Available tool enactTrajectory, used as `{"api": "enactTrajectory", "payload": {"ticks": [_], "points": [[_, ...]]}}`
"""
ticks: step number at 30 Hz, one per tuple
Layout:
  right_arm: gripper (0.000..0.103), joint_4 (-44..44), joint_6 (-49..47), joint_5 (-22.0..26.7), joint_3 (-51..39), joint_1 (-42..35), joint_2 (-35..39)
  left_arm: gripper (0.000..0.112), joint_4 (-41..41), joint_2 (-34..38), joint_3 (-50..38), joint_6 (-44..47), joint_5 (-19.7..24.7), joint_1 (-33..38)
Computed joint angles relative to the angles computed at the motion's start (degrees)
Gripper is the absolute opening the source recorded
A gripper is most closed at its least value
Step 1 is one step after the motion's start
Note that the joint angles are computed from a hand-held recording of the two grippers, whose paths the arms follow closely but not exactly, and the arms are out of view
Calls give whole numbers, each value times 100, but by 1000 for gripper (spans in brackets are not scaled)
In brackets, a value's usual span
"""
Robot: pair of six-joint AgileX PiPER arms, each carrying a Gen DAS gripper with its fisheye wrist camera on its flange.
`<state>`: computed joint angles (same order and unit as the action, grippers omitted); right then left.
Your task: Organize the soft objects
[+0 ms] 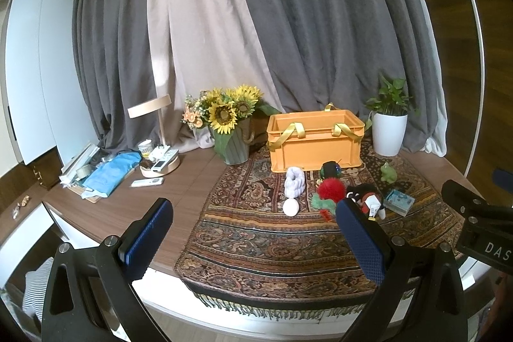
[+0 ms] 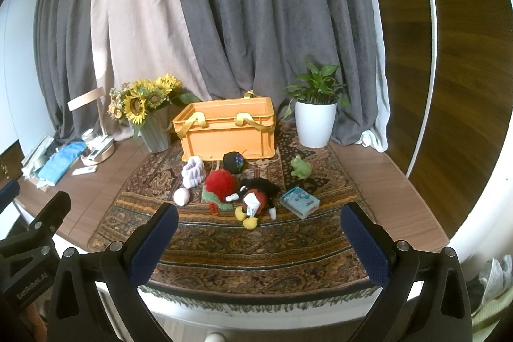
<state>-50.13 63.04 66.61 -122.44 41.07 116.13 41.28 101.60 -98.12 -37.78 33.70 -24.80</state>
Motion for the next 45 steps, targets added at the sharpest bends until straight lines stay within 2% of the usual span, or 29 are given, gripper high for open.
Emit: {"api": "enactTrajectory", "payload": {"ticks": [30, 37, 45], "points": [[102, 41, -51, 17, -64, -17, 31, 103, 45, 1, 86, -35, -59, -32], [102, 83, -81, 6, -121, -50, 103, 103, 122, -33, 274, -158, -227, -45], [102, 566, -306, -69, -595, -311, 566, 103, -663, 451, -285, 759, -203, 132]]}}
